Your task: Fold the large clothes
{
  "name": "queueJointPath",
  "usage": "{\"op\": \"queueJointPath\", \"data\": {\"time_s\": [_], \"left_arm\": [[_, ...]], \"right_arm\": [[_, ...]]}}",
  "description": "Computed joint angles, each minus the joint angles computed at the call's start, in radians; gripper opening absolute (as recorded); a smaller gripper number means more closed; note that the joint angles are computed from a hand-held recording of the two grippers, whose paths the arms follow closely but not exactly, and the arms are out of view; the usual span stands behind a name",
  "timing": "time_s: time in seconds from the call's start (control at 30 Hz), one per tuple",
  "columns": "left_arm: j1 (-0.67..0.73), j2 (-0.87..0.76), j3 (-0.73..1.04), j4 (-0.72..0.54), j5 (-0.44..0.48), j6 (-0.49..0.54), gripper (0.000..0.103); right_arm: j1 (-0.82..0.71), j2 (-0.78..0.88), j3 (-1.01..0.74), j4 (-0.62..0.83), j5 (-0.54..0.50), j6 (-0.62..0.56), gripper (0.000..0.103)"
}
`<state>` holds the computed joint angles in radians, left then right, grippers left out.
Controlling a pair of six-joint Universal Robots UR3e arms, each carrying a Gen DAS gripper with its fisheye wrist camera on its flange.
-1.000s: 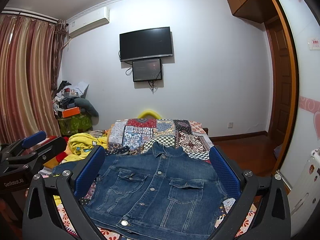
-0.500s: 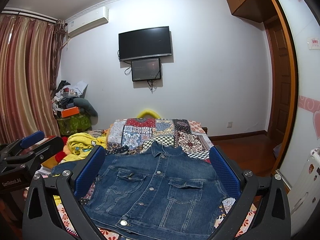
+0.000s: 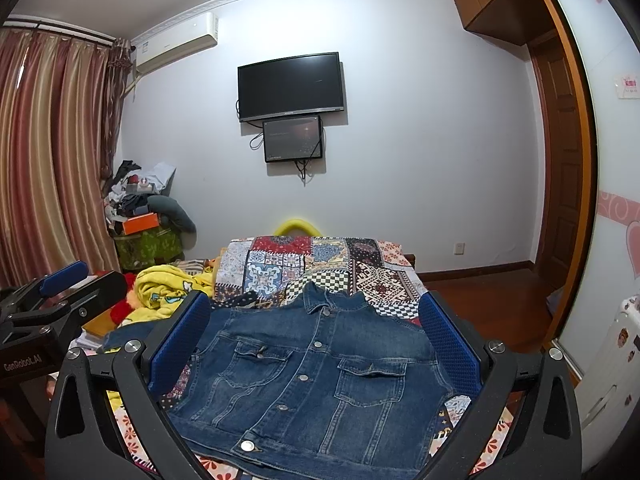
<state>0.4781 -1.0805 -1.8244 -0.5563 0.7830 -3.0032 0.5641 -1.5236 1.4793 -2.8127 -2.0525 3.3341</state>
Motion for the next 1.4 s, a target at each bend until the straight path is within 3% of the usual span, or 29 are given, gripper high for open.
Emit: {"op": "queueJointPath", "data": {"time_s": [0.77, 1.03, 1.23, 1.4], "left_arm": [[-0.023, -0.062, 0.01, 0.031, 0.039, -0.015, 0.103], [-0.055, -0.228, 0.074, 0.103, 0.134, -0.046, 0.103], [-0.056, -0.437, 0.185, 0.156, 0.268, -0.093, 0.103], [-0.031, -0.642, 0.323, 0.117, 0.397, -0.098, 0.103]], "right_arm": [[-0.018, 0.032, -0.045, 0.048, 0.014, 0.012, 0.103], [-0.052, 0.094, -0.098, 0.079, 0.048, 0.011, 0.103], [-0.105, 0.206, -0.207, 0.121, 0.092, -0.011, 0.103], [-0.164, 0.326, -0.333, 0.193, 0.153, -0.022, 0.103]]}}
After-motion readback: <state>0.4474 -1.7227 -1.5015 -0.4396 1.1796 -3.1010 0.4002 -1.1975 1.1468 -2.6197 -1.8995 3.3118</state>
